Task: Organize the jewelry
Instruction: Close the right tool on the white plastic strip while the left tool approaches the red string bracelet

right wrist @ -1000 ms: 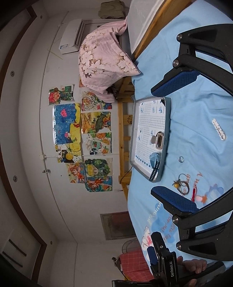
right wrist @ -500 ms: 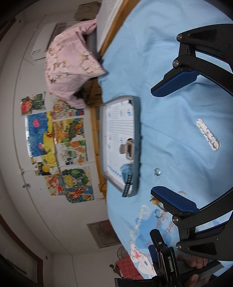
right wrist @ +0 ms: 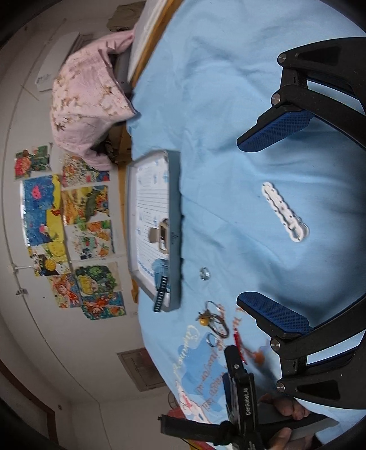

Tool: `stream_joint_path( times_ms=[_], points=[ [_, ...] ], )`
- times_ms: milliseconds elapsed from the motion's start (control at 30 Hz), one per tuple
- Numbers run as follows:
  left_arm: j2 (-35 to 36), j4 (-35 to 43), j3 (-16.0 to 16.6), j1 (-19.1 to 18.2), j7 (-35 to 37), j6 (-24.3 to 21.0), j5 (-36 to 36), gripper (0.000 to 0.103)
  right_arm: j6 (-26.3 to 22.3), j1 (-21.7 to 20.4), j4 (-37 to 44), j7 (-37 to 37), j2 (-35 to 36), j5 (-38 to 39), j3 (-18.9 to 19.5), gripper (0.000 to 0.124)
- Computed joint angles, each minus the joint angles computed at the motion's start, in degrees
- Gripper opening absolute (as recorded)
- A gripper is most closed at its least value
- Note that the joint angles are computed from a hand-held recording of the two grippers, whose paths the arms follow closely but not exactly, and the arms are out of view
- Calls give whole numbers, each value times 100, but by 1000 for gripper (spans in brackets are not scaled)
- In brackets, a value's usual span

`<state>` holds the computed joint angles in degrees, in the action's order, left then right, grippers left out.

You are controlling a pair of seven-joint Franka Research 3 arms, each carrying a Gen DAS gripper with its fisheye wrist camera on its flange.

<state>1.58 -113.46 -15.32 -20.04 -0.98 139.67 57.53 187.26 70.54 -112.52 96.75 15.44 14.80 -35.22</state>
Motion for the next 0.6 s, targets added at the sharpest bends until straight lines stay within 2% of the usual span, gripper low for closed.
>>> stream_joint_path(
  times_ms=[167,233,300,433,533,600],
  points=[
    [86,10,25,21,462,321,-251,103,-77,-938,5,55,-69,-42,988,97],
    [112,0,38,34,690,456,-442,102,-87,-1621,-8,29,-129,-47,1715,92],
    [147,3,48,44,939,595,-664,97,-106,-2102,-6,0,-147,-81,2234,81],
    [241,69,52,15,1374,695,-1006,87,-221,-2970,32,-104,-147,-82,3179,74],
    [239,53,73,-2,1477,773,-1113,80,-351,-2909,51,143,-145,-217,3085,70],
    [230,32,73,-13,1547,829,-1165,71,-410,-2904,48,324,-143,-333,3060,69]
  ],
)
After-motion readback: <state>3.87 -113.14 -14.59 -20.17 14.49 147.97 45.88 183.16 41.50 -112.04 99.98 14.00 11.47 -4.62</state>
